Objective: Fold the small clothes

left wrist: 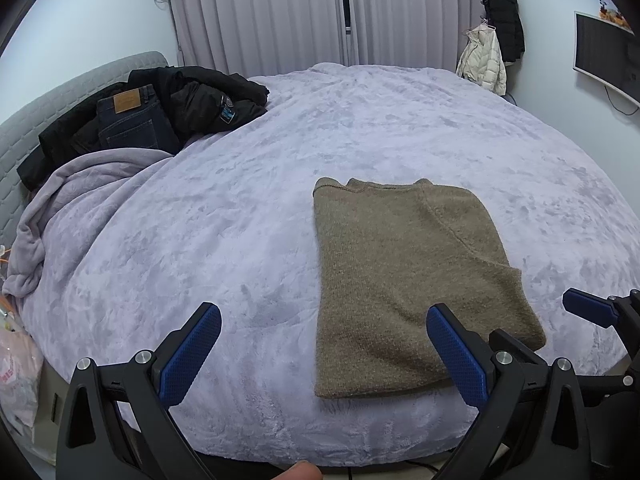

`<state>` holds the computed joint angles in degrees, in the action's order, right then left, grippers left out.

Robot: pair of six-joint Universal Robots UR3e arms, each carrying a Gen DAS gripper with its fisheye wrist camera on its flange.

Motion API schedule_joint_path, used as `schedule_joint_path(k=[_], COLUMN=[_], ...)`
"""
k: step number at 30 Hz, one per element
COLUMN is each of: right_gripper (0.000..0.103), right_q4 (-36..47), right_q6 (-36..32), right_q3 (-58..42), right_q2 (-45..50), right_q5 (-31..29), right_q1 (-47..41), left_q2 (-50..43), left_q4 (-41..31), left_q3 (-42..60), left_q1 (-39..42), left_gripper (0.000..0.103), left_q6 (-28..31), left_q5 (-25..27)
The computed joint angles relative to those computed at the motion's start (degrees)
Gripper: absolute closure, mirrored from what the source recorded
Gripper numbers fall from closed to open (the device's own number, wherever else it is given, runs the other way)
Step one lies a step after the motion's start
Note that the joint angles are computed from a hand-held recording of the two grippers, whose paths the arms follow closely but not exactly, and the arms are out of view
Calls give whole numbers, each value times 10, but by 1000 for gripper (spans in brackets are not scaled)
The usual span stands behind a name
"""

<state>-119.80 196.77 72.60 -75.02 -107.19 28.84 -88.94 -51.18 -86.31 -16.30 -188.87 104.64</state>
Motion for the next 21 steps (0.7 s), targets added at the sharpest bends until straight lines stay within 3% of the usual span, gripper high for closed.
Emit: schedule_joint_path(k=[10,21], right_gripper=[22,22], right_q4=[4,5], right_q6=[1,3], right_q3=[-10,-12], right_q2=[4,5], right_q5=[-7,-6], right_q1=[8,12], left_q2=[1,9], left_q4=[-15,-28], left_q3=[10,9], left_q1=[-3,15], left_gripper=[0,0], left_q6=[-5,5], left_q5=[-2,-40])
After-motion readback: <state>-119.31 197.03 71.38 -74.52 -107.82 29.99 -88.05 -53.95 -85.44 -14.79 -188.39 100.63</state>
